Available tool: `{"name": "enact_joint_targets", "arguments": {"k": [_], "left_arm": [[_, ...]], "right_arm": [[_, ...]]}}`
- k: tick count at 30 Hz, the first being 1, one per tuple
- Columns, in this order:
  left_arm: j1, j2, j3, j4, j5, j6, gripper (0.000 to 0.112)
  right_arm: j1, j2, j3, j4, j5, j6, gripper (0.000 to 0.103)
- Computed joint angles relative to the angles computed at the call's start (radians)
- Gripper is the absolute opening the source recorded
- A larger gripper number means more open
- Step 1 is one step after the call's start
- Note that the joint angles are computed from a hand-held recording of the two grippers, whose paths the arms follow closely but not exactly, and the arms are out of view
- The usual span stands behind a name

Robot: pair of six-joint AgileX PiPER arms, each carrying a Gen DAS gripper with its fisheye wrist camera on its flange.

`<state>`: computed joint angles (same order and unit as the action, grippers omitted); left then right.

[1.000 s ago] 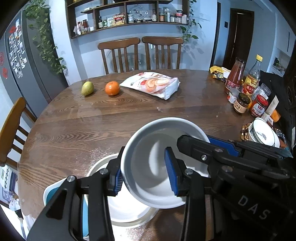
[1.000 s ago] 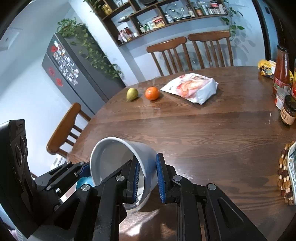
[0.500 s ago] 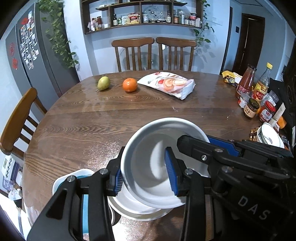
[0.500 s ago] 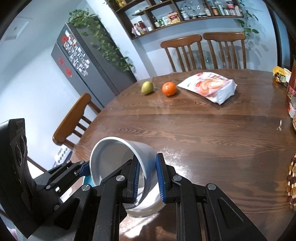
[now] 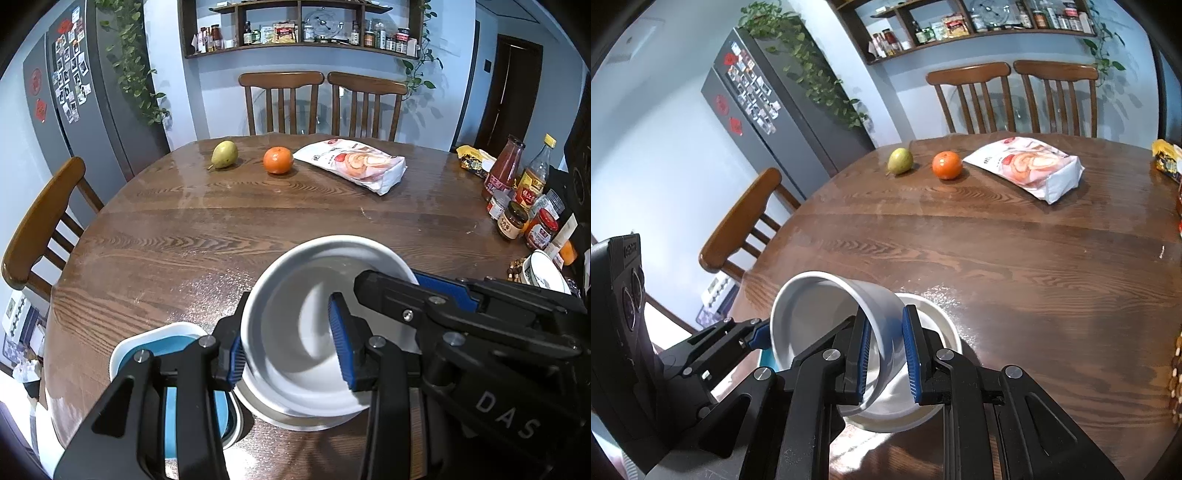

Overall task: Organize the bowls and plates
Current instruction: 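Carry the white ramekin over the nested white bowls with both grippers, then hold the ramekin above the smaller white bowl and align it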

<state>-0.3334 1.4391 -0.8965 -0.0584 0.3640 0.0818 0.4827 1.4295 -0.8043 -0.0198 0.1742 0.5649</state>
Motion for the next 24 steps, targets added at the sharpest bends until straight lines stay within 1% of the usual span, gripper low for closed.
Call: {"name": "enact_joint_targets", "arguments": {"k": [2, 15, 24], "left_arm": [[0.009, 0.002, 0.001, -0.008, 0.000, 0.010, 0.037], [0.039, 0.024, 0.007, -0.038, 0.003, 0.047, 0.038], [0.052, 0.038, 0.006, -0.082, 0.014, 0.101, 0.038]], "right_arm": [[0.006, 0.010, -0.007, -0.006, 0.001, 0.007, 0.021], [0.012, 0.055, -0.029, 0.115, 0.005, -0.118, 0.021], [0.018, 0.063, -0.021, 0.102, -0.001, -0.092, 0.021]]}}
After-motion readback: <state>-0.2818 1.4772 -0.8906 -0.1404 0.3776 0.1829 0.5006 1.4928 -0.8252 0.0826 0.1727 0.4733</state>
